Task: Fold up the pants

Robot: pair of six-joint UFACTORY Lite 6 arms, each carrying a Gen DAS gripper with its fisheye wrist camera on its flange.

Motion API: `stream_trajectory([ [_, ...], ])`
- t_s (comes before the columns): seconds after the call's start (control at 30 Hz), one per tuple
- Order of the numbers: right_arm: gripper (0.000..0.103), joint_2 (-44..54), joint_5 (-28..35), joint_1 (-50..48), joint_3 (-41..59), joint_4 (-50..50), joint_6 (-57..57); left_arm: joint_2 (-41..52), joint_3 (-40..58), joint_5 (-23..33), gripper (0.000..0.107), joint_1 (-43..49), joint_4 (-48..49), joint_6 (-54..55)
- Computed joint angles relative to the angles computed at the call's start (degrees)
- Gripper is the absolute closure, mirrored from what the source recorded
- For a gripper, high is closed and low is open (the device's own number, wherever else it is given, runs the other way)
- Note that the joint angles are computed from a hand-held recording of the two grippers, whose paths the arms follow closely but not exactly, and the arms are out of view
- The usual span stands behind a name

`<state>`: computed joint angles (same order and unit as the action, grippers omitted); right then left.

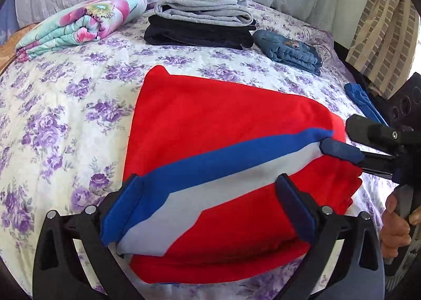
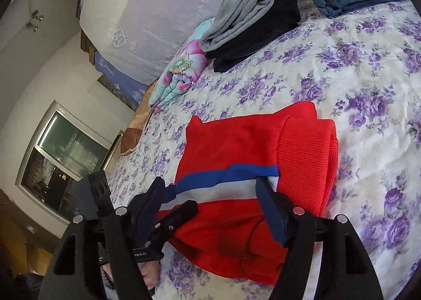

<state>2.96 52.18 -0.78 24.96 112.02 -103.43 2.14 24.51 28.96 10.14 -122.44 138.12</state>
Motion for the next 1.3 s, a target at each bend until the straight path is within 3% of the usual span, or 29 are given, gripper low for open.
stream_trajectory([
  [0.1, 0.03, -5.4, -0.8, 0.4, -3.6, 2.1, 0.3, -3.3, -3.3, 0.5, 0.008, 1.0, 1.0, -0.2],
  [0.23, 0.018, -17.5, -0.7, -3.5, -11.0, -1.3, 5.0, -4.4, -3.9, 0.3, 0.008, 0.9, 1.3, -0.9],
  [0.43, 0.009, -35.2, -4.0, -14.9, -21.8, -14.4, 16.0, -3.9, -3.6, 0.2, 0.008, 0.2, 0.5, -0.8],
  [0.6, 0.009, -27.5, -3.3, -18.1, -23.2, -13.7, 11.9, -5.2, -3.8, 0.2, 0.008, 1.3, 4.7, -4.5],
  [0.73, 0.006, -24.2, -6.1, -12.8, -22.2, -7.6, 8.7, -6.9, -2.4, 8.0, 0.008, 12.8, 23.7, -17.8],
  [0.9, 0.003, -11.7, -9.7, -2.4, -13.6, 5.2, 1.5, 11.5, 14.7, 14.3, 0.009, 17.5, 42.9, -37.6],
  [1.0, 0.003, -5.2, -8.9, 0.1, -9.1, 10.5, -2.5, 15.5, 19.2, 14.9, 0.009, 15.0, 44.4, -39.8],
  [1.07, 0.014, -2.9, -8.1, 0.5, -7.0, 9.3, -2.6, 16.1, 20.7, 16.3, 0.01, 13.0, 46.2, -41.3],
  [1.1, 0.045, -0.8, -7.4, -0.4, -5.8, 7.7, -1.1, 15.6, 20.6, 15.4, 0.011, 11.9, 45.7, -41.1],
  [1.13, 0.05, 0.5, -5.4, -1.9, -5.7, 6.9, -0.9, 15.7, 21.0, 15.0, 0.027, 11.1, 45.7, -40.9],
  [1.2, 0.061, 1.0, -2.8, -4.3, -6.0, 4.6, -0.7, 16.1, 22.3, 15.1, 0.041, 10.6, 46.8, -42.8],
  [1.23, 0.065, 0.8, -0.7, -5.8, -6.7, 3.6, -0.5, 15.6, 22.6, 15.3, 0.055, 10.9, 47.1, -43.7],
  [1.3, 0.068, -0.4, 1.8, -8.1, -7.5, 1.7, 0.1, 13.2, 22.8, 15.5, 0.072, 11.9, 48.7, -45.3],
])
